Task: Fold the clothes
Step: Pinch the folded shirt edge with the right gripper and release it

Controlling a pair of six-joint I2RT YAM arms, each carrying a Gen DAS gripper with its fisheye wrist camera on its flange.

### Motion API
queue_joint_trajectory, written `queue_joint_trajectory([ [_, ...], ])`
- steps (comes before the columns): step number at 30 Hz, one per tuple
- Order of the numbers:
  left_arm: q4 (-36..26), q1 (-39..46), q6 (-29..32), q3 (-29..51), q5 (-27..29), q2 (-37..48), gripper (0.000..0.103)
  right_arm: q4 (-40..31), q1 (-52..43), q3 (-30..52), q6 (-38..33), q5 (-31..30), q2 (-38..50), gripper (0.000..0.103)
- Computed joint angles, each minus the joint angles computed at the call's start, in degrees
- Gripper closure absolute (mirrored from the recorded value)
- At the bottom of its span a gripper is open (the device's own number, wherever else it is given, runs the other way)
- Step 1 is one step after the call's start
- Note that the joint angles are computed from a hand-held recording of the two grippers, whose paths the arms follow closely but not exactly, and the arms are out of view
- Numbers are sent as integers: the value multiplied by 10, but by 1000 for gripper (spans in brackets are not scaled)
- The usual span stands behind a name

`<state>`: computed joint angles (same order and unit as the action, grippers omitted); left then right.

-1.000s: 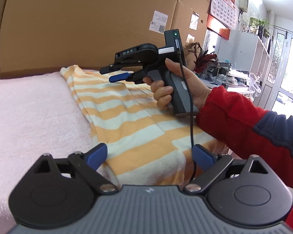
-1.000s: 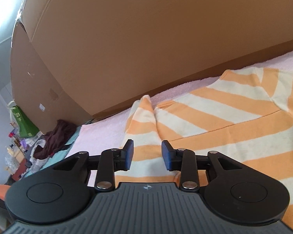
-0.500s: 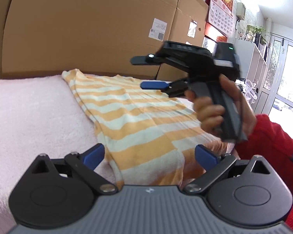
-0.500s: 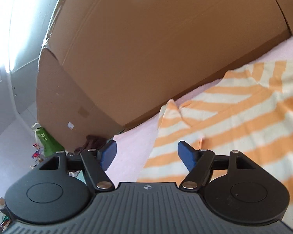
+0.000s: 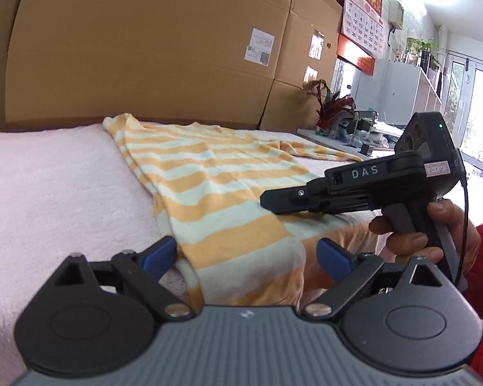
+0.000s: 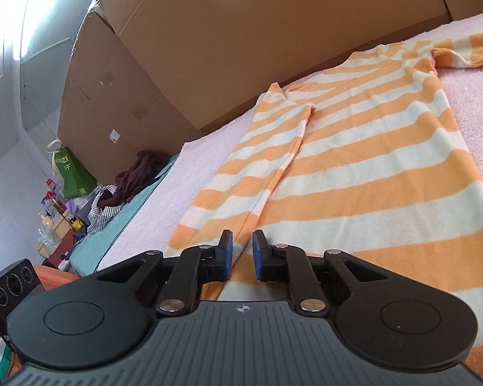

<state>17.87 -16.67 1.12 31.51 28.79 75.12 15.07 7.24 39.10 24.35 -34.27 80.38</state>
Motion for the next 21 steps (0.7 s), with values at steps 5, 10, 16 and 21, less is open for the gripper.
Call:
queue_joint_trajectory([
  [5,3,20,-24,-3,51,1,7,96,24,-56,-2,22,-16,62],
  [10,24,24,-44,-8,63,11,8,131,52,-71,-1,57,-21,33],
  [16,27,36,-52,-11,74,10,12,131,30,-67,47,86,-2,103],
  [21,20,34,-33,-12,67,-8,19,145,9,-87,83,43,-23,94],
])
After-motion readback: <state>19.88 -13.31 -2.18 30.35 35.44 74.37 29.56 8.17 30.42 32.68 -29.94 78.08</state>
